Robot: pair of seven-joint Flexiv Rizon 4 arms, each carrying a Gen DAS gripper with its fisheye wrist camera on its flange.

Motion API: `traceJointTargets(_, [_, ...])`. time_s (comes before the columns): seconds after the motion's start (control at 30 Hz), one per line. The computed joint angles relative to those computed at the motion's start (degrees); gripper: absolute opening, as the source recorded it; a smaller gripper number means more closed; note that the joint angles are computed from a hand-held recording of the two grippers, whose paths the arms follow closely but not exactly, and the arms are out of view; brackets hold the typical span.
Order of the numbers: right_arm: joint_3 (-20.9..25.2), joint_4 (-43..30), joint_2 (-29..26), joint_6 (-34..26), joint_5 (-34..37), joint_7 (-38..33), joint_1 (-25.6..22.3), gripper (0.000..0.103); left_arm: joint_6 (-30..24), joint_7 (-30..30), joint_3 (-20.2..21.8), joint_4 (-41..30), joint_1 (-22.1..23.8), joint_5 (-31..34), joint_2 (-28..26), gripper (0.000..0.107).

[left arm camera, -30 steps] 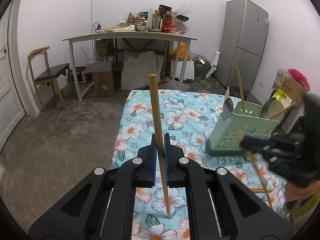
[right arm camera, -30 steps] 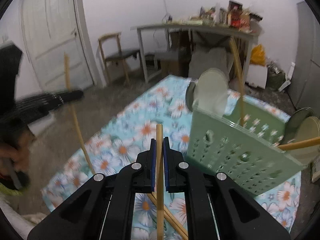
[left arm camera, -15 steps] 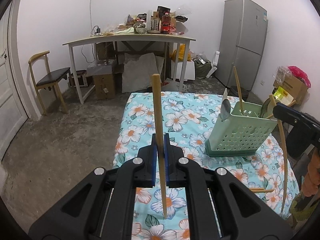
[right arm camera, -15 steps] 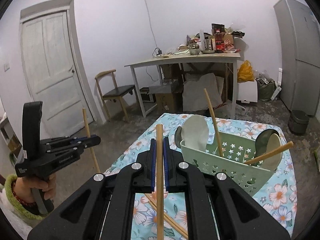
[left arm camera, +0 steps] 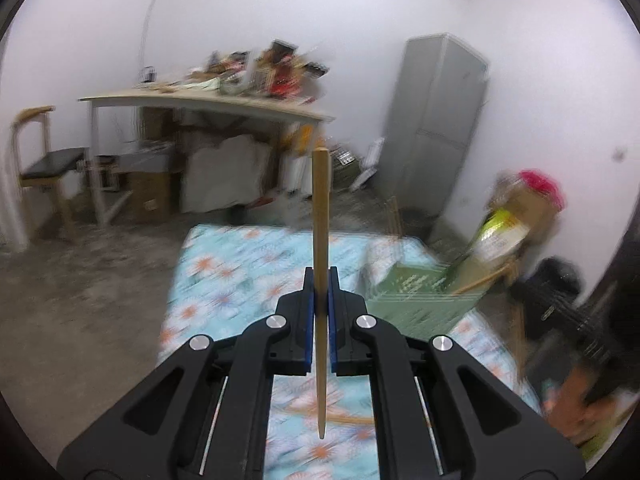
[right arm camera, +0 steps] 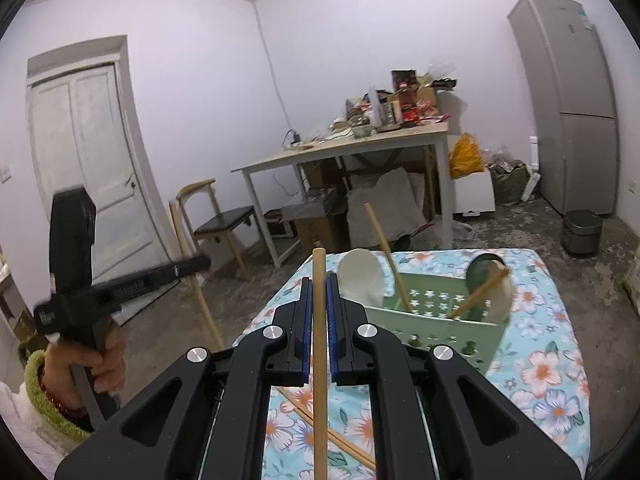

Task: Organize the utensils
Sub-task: 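Carry the upright chopstick over the green holder and lower it in with the left tool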

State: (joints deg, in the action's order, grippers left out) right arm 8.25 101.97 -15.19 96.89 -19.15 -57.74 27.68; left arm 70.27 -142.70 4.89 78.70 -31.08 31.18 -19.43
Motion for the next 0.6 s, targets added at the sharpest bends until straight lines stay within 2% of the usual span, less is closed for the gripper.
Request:
traceJointTargets(0.07, [-4.19, 1.95, 1.47, 1.22, -0.64, 2.11, 3.05, 0.007, 6.84, 2.34, -2.09, -1.27, 2.22, -2.83, -1.56, 0.004])
traceJointTargets(0.13, [-9.22, 4.02, 2.90, 2.68, -1.78, 4.44, 6.77, 0.007, 11.47, 4.12, -2.35, -3.77, 2.41, -4.86, -3.73, 0.004])
traceJointTargets(0.17, [-10.71, 4.63, 3.33, 3.10, -2.02, 4.97, 7.91, 0.007, 13.03, 4.59, -1.91, -5.72, 2.01, -5.49, -5.08, 0.004])
traceJointTargets(0.23, [-17.49, 6.98, 4.88, 4.36, -3.46, 6.98, 13.42, 0.007, 14.53, 4.49, 0.44, -9.92, 0.13, -5.85, -7.82, 0.004])
traceJointTargets(0.27, [-19.12, 7.48, 5.20, 4.58, -3.70, 7.37, 14.74, 0.007, 15.32, 4.21, 1.74, -12.41, -0.80, -6.13, -9.51, 0.004])
traceJointTargets(0.37, [-16.93, 7.26, 5.08, 4.41, -3.12, 7.11, 12.38, 0.007, 17.56, 5.46, 2.72, -18.24, -1.51, -8.68, -13.99, 0.004])
traceJointTargets(0.53, [-0.81, 3.83, 2.50, 2.80, 0.40, 3.66, -1.82, 0.007, 15.33, 9.37, 4.30, -30.71, -2.64, -13.34, -22.86, 0.004])
traceJointTargets(0.6, [0.22, 4.04, 2.75, 2.66, 1.04, 3.45, -2.60, 0.007, 12.83, 10.83, 5.88, -36.01, -3.35, -14.89, -26.59, 0.004])
